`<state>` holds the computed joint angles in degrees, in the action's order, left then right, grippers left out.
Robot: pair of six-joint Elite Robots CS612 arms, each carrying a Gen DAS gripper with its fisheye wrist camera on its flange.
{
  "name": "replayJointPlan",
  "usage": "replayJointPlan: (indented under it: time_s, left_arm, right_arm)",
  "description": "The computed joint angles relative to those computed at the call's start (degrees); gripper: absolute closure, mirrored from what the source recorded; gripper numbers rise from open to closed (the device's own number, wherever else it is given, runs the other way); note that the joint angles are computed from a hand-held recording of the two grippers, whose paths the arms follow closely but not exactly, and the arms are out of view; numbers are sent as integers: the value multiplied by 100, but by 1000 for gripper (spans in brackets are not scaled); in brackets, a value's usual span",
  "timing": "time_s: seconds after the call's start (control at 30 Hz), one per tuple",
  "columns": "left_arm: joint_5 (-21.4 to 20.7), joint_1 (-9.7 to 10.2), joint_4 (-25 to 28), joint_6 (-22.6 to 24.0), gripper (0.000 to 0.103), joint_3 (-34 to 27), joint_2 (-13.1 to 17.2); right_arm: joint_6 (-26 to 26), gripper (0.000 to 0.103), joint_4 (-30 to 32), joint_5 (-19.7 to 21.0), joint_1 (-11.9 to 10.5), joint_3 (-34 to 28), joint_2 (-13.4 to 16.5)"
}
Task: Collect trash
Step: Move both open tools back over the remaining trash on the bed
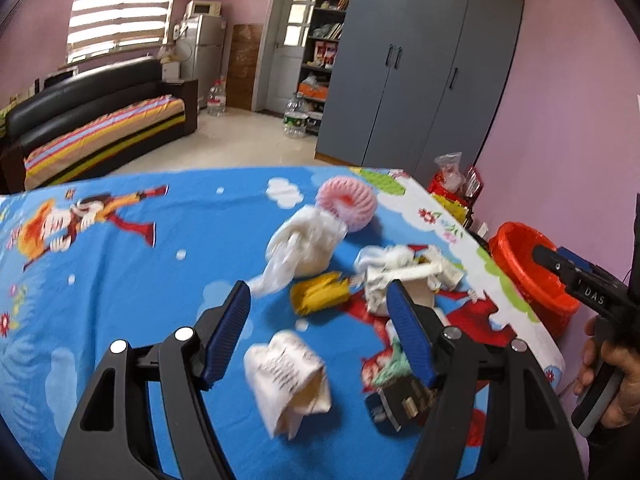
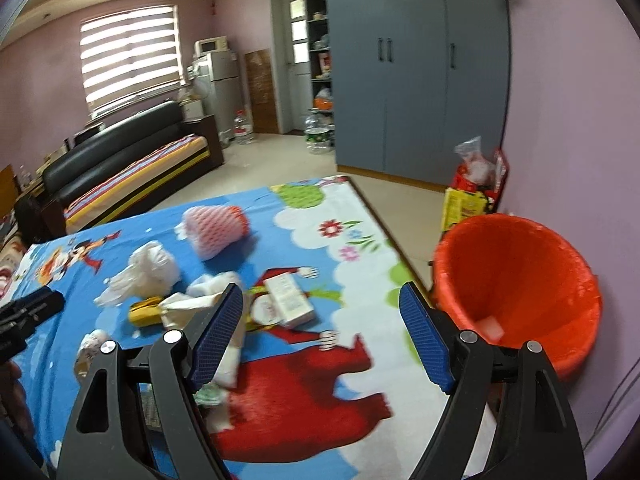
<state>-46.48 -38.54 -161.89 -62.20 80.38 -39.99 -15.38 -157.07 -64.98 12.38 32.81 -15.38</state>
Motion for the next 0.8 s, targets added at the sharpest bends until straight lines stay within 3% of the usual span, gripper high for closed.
replayJointPlan:
  time_s: [0.33,0.8]
  left_arm:
    - [-236,-12,152,-379,35,129,25]
    - [14,11,16,-555,35,404,-152]
  right_arm:
    - [-358,26,188,195,90,246,-98]
    - [-546,25,389,221,161,217,-72]
